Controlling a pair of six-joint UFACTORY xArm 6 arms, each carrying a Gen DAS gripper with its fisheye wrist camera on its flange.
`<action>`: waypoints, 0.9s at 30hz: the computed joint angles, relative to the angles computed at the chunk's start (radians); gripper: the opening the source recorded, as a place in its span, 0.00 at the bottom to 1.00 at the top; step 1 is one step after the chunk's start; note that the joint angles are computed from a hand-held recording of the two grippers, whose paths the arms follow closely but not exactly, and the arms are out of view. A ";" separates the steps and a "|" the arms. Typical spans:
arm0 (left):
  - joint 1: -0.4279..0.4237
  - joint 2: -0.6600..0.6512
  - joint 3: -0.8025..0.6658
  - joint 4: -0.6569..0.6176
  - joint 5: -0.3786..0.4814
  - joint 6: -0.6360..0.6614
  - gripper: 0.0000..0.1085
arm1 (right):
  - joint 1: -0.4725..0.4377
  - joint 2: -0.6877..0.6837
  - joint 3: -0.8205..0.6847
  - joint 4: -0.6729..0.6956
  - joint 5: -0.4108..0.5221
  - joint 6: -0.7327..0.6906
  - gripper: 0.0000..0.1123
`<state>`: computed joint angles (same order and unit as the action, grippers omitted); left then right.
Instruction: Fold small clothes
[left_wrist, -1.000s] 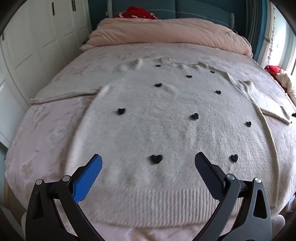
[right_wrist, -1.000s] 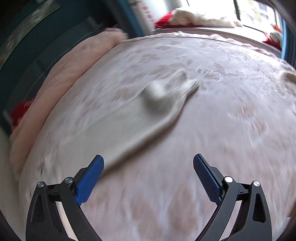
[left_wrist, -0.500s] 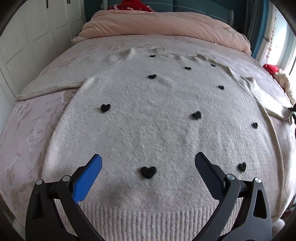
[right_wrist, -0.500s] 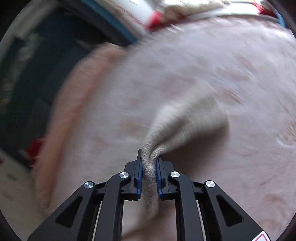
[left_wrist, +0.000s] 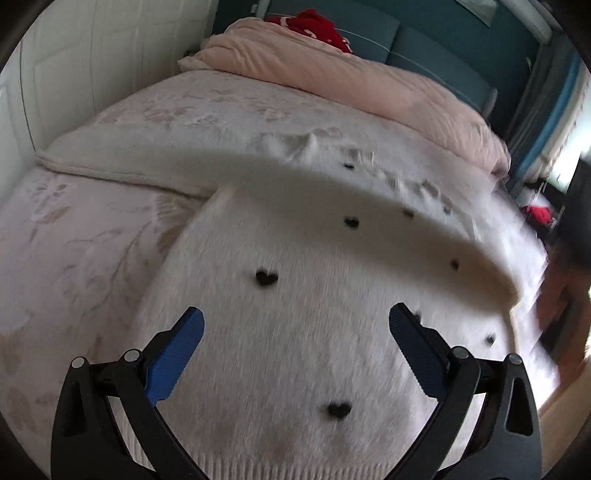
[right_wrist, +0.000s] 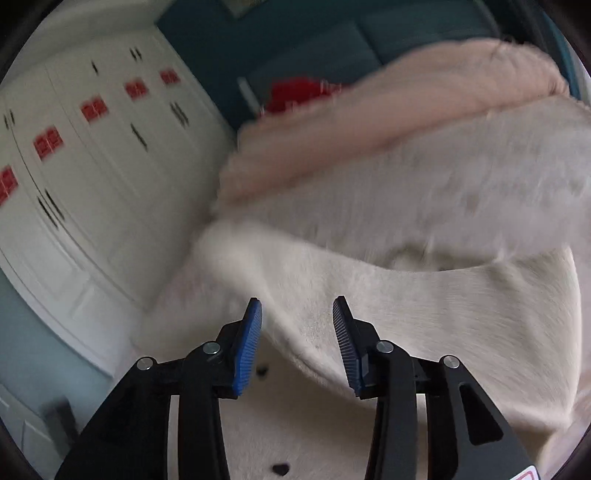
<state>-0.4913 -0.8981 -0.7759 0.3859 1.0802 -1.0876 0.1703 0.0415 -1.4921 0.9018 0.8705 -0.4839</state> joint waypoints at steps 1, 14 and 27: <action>0.048 0.005 0.005 -0.039 -0.045 0.037 0.90 | 0.000 -0.022 0.041 0.006 -0.016 0.005 0.37; 0.326 0.597 -0.208 -0.531 -0.491 0.273 0.86 | -0.255 -0.205 0.432 0.043 -0.059 0.147 0.48; 0.334 0.557 -0.261 -0.421 -0.669 0.372 0.07 | -0.213 -0.129 0.293 0.258 -0.174 0.000 0.07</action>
